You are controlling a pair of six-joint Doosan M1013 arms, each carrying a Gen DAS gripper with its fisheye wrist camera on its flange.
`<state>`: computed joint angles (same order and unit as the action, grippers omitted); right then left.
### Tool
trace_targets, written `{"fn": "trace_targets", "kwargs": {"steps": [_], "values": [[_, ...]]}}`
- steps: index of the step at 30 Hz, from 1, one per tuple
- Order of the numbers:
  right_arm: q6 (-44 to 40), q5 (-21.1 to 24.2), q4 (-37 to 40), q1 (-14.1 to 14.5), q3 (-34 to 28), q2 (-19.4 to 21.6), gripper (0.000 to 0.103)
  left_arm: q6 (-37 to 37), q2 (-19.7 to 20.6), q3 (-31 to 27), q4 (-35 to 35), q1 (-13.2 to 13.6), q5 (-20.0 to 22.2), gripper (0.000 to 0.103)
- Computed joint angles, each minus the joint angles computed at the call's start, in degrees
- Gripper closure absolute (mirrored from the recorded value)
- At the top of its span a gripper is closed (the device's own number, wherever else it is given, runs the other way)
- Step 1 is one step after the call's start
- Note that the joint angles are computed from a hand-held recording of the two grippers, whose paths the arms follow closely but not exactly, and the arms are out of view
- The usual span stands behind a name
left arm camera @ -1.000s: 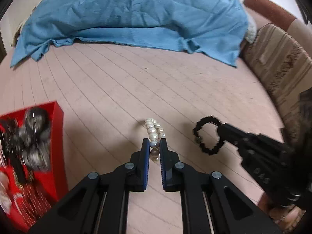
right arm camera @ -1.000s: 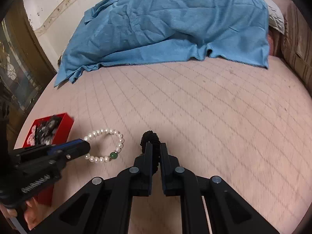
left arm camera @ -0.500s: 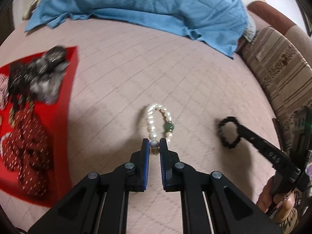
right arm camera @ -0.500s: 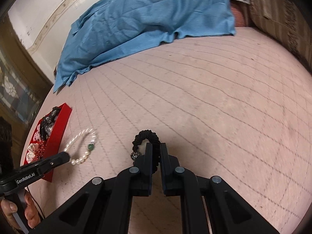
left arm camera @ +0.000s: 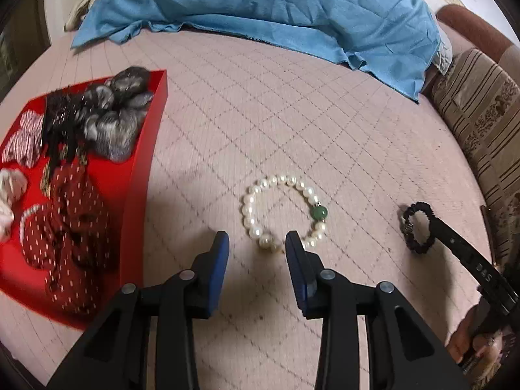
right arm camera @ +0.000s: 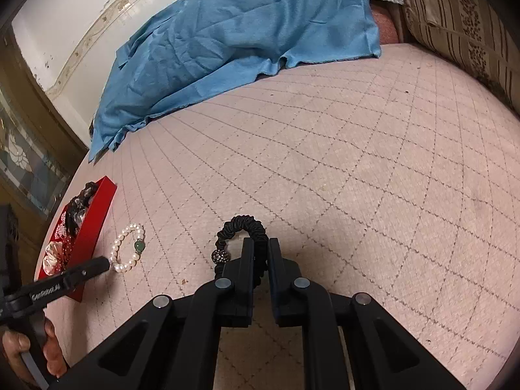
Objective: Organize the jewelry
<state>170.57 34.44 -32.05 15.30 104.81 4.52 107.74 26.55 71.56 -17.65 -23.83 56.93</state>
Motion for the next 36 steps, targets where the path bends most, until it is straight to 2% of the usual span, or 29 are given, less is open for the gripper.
{"fn": "trace_targets", "kwargs": {"steps": [5,7,10,36], "values": [[-0.25,0.42,-0.19,0.04,-0.28,0.31,0.093,-1.09,1.17,-1.03,3.47,-1.18,-0.05,0.066],[-0.69,0.88,-0.11,0.07,-0.47,0.56,0.093,-0.86,1.05,-0.64,4.47,-1.63,-1.12,0.060],[-1.55,0.94,0.83,-0.14,-0.59,0.90,0.093,-0.06,0.66,0.24,6.48,-2.42,-2.77,0.056],[-1.39,1.31,-0.36,-0.25,-1.12,2.02,0.092,1.72,0.27,1.68,9.67,-3.43,-6.44,0.053]]}}
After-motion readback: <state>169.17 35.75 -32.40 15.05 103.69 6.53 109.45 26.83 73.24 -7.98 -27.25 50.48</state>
